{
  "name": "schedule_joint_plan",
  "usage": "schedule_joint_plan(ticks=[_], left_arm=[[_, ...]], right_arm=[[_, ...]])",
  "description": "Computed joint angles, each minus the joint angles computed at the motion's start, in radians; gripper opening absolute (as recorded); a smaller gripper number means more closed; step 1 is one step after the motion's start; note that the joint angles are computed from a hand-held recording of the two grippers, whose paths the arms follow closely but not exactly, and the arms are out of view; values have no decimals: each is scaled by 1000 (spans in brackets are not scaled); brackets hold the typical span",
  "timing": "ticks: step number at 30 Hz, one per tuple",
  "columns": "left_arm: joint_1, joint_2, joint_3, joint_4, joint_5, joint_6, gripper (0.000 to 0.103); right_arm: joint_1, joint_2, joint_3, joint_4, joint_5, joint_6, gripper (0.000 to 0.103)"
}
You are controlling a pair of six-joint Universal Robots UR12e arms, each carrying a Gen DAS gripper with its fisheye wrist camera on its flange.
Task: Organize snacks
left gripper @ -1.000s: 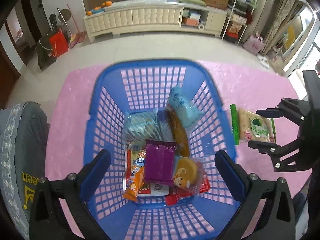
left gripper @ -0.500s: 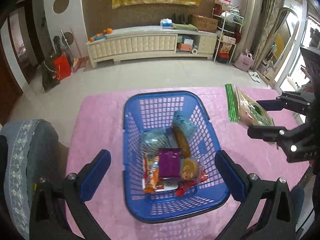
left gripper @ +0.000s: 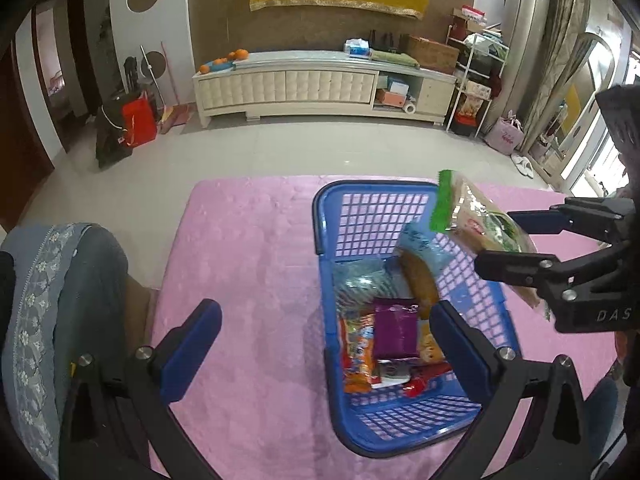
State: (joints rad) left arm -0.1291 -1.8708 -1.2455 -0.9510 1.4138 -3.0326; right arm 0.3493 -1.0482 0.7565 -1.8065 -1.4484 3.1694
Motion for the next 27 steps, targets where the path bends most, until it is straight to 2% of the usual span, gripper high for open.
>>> schedule_joint_plan(ticks=[9, 13, 15, 17, 18, 21, 27], left_arm=[[21, -40, 16, 0, -15, 11, 103], [25, -53, 21, -3, -10, 8, 103], [23, -58, 25, -4, 0, 5, 103], [24, -59, 22, 2, -2, -6, 103], [25, -58, 20, 4, -9, -14, 103], [28, -50, 7, 13, -30, -21, 103], [19, -17, -35, 52, -41, -23, 103]], right_arm=[[19, 120, -160, 134, -56, 82, 69], [19, 150, -195, 136, -52, 74, 69], [21, 155, -197, 125, -57, 63, 72], [25, 165, -213, 145, -85, 31, 80], [27, 162, -207, 143, -102, 17, 86], [25, 121, -135, 79, -123, 2, 87], [3, 20, 19, -26, -83, 20, 88]])
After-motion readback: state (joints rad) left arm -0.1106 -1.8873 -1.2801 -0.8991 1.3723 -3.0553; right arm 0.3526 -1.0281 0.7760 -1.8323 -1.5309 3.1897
